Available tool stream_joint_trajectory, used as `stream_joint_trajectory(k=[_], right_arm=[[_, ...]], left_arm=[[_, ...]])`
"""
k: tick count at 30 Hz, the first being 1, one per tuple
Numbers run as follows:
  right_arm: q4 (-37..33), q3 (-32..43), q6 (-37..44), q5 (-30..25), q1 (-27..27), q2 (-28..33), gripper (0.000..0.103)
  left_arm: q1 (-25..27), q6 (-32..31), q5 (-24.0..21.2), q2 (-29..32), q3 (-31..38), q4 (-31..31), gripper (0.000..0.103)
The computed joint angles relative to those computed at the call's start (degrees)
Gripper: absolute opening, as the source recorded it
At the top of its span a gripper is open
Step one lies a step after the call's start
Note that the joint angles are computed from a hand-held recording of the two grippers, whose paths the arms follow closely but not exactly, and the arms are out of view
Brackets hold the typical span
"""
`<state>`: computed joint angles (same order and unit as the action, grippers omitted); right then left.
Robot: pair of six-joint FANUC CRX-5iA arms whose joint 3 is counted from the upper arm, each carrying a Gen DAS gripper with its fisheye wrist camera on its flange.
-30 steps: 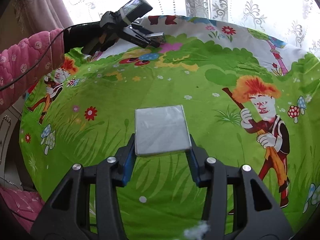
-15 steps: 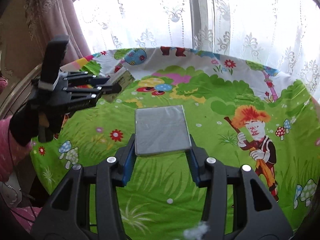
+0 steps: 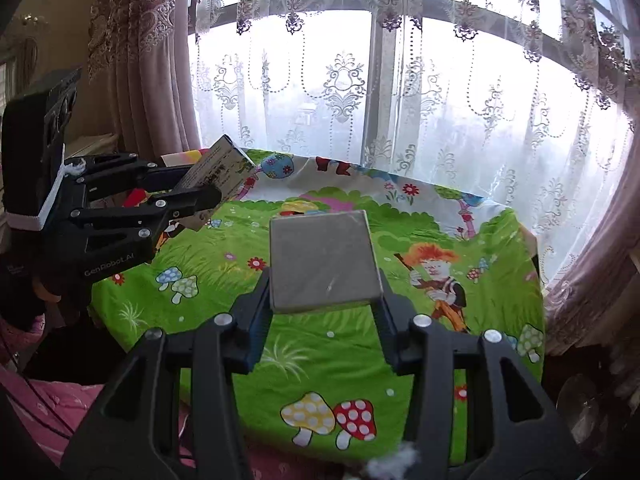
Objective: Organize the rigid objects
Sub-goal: 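Carry the white cube box and printed box to the storage box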
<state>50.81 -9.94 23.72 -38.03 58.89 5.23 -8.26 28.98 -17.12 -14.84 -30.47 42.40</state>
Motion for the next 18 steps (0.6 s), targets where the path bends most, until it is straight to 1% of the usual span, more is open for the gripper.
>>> stream_joint_trajectory(k=[2,4,5,7,9,12,14,18], right_arm=[[0.7,-3.8,-3.5,-3.2,1.3,-3.4,0.051],[0.6,-7.5,-7.2,-6.7,2.5,-6.7,0.051],[0.9,-9.3,-9.6,-8.7,3.2,-8.5,0.051],[0.3,-12.1,-13.7,-13.0,4.7,-11.5,0.051],[-0.2,-14.4,-17.1,-16.8,6.3,-14.3,0.051],[-1.7,-16.2,-20.3,-23.7,8.8,-16.9,0.051],[-2.7,-17.1,-22.3,-27.4,10.5,-18.6,0.050],[-6.3,-18.8,-25.0,-34.2,13.0,-21.5,0.051]], left_arm=[[-2.5,-1.2,-1.6,0.2,-0.4,0.4,0.025],[-5.5,-4.1,-3.4,1.2,-0.9,3.0,0.025],[-6.9,-4.8,-4.9,1.9,-0.5,3.3,0.025],[-9.8,-6.7,-6.5,3.0,-0.2,3.8,0.025],[-12.5,-7.3,-8.2,4.4,0.9,2.8,0.025],[-16.2,-8.0,-10.9,6.9,2.9,1.5,0.025],[-17.8,-8.5,-13.6,8.7,4.3,0.9,0.025],[-21.0,-5.4,-19.2,13.6,8.6,-3.9,0.025]])
